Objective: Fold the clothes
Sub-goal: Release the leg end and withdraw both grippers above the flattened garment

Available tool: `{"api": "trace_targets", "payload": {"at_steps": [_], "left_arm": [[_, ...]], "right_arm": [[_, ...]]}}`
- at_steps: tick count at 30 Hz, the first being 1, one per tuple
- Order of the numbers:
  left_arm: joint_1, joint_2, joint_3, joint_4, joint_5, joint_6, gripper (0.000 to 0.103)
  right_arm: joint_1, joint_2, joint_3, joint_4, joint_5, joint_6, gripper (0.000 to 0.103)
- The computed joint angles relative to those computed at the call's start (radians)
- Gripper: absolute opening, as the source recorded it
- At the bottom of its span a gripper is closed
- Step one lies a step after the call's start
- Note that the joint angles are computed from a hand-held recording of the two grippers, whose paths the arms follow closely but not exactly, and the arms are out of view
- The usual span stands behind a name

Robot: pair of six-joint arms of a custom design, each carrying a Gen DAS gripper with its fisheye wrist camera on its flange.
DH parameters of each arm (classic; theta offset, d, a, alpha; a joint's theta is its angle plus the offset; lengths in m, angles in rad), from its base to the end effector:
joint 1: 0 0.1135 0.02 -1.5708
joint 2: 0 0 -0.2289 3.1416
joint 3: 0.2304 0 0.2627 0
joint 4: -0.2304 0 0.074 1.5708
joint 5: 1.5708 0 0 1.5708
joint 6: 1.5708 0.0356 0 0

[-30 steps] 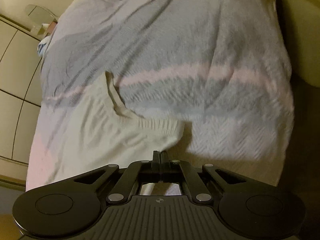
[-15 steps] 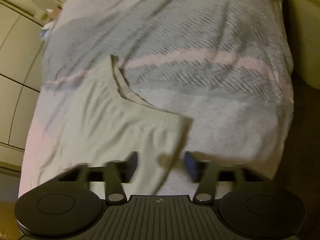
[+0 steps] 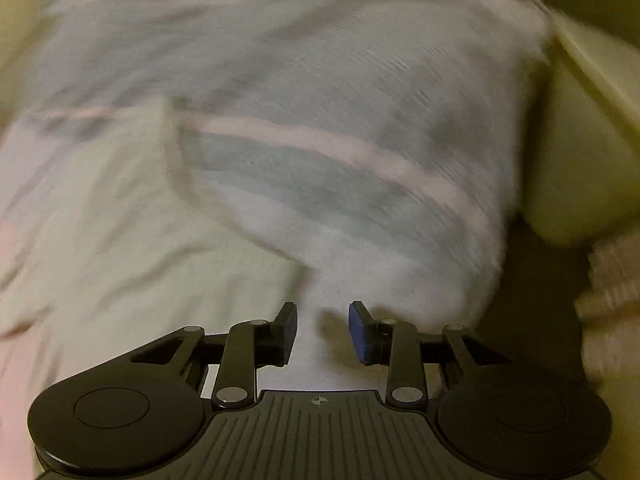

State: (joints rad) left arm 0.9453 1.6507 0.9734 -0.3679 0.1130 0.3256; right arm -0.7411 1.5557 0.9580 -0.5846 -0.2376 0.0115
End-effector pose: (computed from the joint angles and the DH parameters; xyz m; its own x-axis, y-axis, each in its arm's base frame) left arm 0.1965 0.2652 0.1335 -0.7269 -0.4636 -0.5066 -0.5698 0.8190 0.0681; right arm 0.2291 -0.1983 0.1475 -0.6759 0.6337 -0.3763 0.5982 0.7699 0.2222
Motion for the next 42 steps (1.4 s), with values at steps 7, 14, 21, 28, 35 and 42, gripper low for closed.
{"api": "trace_targets", "payload": {"at_steps": [7,14,21,28,35,42], "left_arm": [[-0.113,-0.008,-0.026,0.066,0.029,0.006,0.031],[-0.079,0.406,0.398,-0.135,0.166,0.004,0.033],[-0.020,0.606,0.612,-0.185,0.337,0.067,0.001],[-0.037,0.662,0.626,-0.110,0.297,0.110,0.005],[-0.033,0.374,0.342,0.075,0.262,0.089,0.008],[-0.137,0.223,0.162,-0.044,0.023,0.312,0.016]], "right_arm": [[0.269,-0.093,-0.131,0.090,-0.032,-0.173,0.043],[0.502,-0.073,-0.197,0.231,0.005,-0.062,0.044],[0.684,-0.059,-0.242,0.341,0.126,0.136,0.044],[0.821,-0.053,-0.272,0.371,0.216,0.275,0.044],[0.860,-0.253,-0.372,0.295,0.254,0.365,0.052],[0.913,-0.244,-0.337,0.070,0.326,0.389,0.059]]}}
